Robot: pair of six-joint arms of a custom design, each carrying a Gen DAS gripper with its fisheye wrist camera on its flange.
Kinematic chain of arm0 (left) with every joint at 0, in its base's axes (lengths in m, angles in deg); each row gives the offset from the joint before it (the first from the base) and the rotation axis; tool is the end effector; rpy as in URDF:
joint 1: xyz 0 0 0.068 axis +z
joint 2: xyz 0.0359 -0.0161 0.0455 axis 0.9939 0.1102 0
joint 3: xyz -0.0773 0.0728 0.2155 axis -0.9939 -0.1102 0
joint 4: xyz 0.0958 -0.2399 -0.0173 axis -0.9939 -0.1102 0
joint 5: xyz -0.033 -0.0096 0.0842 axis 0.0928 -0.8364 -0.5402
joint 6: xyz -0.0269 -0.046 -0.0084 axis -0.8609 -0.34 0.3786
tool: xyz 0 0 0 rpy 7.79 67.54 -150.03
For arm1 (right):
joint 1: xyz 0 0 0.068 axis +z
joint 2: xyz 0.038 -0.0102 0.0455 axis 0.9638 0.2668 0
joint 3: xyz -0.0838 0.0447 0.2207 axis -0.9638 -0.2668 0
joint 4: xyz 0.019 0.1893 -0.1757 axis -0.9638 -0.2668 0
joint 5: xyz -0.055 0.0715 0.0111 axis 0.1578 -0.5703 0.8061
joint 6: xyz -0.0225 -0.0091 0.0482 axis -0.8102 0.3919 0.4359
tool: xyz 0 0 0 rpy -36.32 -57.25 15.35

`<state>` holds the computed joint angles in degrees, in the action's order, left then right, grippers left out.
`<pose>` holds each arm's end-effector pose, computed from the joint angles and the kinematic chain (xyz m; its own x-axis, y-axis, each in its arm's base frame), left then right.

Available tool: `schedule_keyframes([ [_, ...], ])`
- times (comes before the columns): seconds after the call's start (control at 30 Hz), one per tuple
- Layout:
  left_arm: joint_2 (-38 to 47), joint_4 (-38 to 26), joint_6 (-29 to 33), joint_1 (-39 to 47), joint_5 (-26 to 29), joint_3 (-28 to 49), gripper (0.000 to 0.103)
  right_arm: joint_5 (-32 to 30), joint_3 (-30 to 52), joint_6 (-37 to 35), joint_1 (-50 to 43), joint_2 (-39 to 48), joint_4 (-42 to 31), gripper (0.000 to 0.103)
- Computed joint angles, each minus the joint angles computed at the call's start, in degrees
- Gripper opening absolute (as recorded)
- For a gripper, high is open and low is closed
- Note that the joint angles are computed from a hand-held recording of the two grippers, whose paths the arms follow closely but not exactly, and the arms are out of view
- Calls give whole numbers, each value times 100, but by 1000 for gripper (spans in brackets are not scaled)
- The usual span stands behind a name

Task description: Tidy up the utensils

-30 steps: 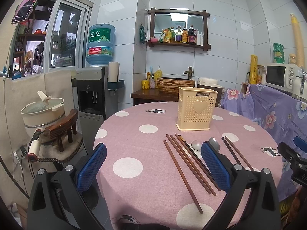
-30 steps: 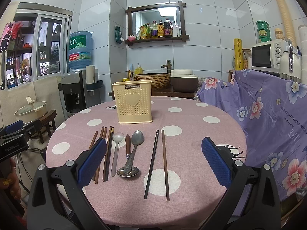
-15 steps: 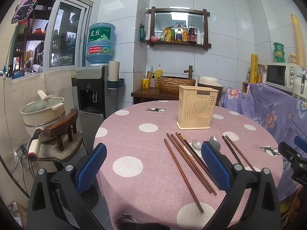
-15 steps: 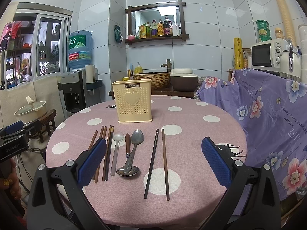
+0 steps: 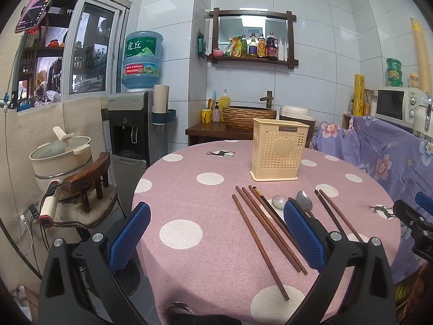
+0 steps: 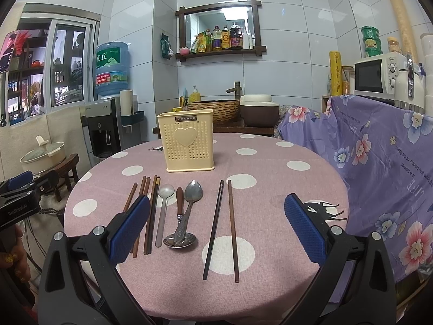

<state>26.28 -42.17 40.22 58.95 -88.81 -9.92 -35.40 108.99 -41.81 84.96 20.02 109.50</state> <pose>0.3086 -0.1251 0.1433 -0.3229 -0.0385 -0.9456 -0.0499 0.9985 -0.0237 0.3063 0.0518 0.1293 -0.3054 0.0396 -0.9514 -0.0341 0.9980 0.0525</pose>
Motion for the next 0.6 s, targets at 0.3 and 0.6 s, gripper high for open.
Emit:
schedule_keyframes([
  [0.3,176,-804,-313,184,296,431,98,107,482,-22,-35,161,-733,98],
  [0.6,1124,-2700,-508,859,1456,2198,92,-245,2189,-154,-502,1134,-2352,98],
])
